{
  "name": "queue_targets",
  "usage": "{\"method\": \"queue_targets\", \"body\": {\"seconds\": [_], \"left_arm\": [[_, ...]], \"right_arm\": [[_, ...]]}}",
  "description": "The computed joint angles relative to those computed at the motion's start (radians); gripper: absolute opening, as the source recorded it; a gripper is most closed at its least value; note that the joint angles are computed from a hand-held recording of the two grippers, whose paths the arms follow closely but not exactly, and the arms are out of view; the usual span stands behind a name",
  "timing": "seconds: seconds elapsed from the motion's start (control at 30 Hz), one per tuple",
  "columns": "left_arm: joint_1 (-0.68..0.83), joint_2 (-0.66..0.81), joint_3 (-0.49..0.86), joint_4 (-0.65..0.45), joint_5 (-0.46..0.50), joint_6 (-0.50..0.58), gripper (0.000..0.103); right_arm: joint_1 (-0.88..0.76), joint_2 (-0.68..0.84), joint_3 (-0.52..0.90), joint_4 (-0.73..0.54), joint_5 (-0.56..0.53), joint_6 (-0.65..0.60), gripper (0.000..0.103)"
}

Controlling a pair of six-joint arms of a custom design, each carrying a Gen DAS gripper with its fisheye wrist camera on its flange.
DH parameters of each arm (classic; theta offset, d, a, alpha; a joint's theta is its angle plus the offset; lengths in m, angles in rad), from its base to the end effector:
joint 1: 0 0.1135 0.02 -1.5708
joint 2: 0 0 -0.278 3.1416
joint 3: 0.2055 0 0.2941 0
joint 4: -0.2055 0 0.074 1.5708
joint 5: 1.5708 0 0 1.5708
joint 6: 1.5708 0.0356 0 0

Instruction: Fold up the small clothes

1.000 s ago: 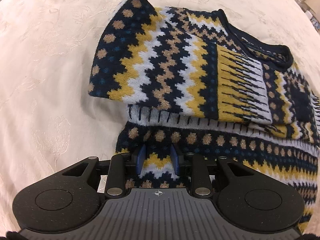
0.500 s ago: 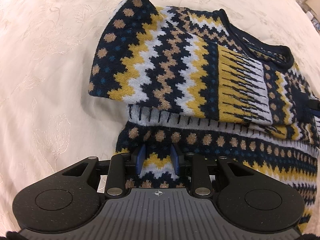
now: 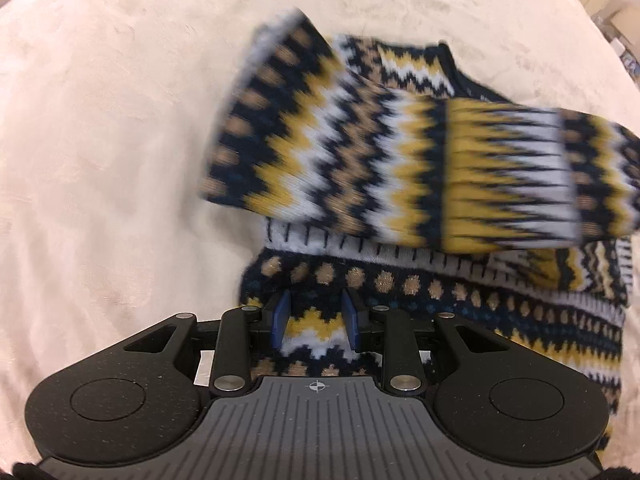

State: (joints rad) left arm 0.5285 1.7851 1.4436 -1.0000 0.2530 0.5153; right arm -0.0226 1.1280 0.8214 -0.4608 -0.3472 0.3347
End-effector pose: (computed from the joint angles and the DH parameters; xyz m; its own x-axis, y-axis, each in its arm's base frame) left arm 0.3457 0.1916 0.2396 -0.9481 -0.0011 -0.3179 0.0324 0.9944 -0.1001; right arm 0.2710 0.0060 0.2604 -0.7290 0.3255 -0.6022 0.0168 0.8880 0.4595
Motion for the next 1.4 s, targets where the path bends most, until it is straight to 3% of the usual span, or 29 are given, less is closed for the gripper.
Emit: {"method": "queue_targets", "body": {"seconds": [0.13,0.27,0.5,0.7,0.83,1.03,1.07,1.13,1.4], "left_arm": [[0.015,-0.038,0.008,0.016,0.016,0.021,0.028],[-0.001,-0.014,0.063,0.006,0.033,0.018,0.028],[-0.097,0.063,0.133,0.076,0.004,-0.063,0.028],[-0.121,0.145,0.139,0.105,-0.086,-0.021,0.028],[-0.111,0.154,0.132,0.119,-0.066,0.025,0.028],[-0.123,0.128,0.086,0.162,-0.083,0.009,0.029],[-0.127,0.118,0.071,0.174,-0.091,0.007,0.029],[-0.133,0.100,0.045,0.198,-0.109,0.006,0.030],[-0.193,0.036,-0.058,0.305,-0.228,0.023,0.031]], "right_arm": [[-0.082,-0.072,-0.036,-0.084,0.121,0.013,0.012],[-0.125,0.034,-0.047,-0.095,0.104,-0.010,0.012],[-0.056,0.094,-0.031,-0.089,0.127,-0.005,0.014],[-0.057,0.125,-0.021,-0.135,0.168,-0.081,0.021],[-0.077,0.162,-0.021,-0.177,0.250,-0.088,0.023],[-0.097,0.111,-0.053,-0.167,0.304,-0.059,0.025],[-0.092,0.100,-0.058,-0.158,0.308,-0.059,0.029],[-0.075,0.084,-0.065,-0.140,0.314,-0.059,0.050],[-0.015,0.181,-0.048,-0.101,0.317,-0.062,0.056]]}}
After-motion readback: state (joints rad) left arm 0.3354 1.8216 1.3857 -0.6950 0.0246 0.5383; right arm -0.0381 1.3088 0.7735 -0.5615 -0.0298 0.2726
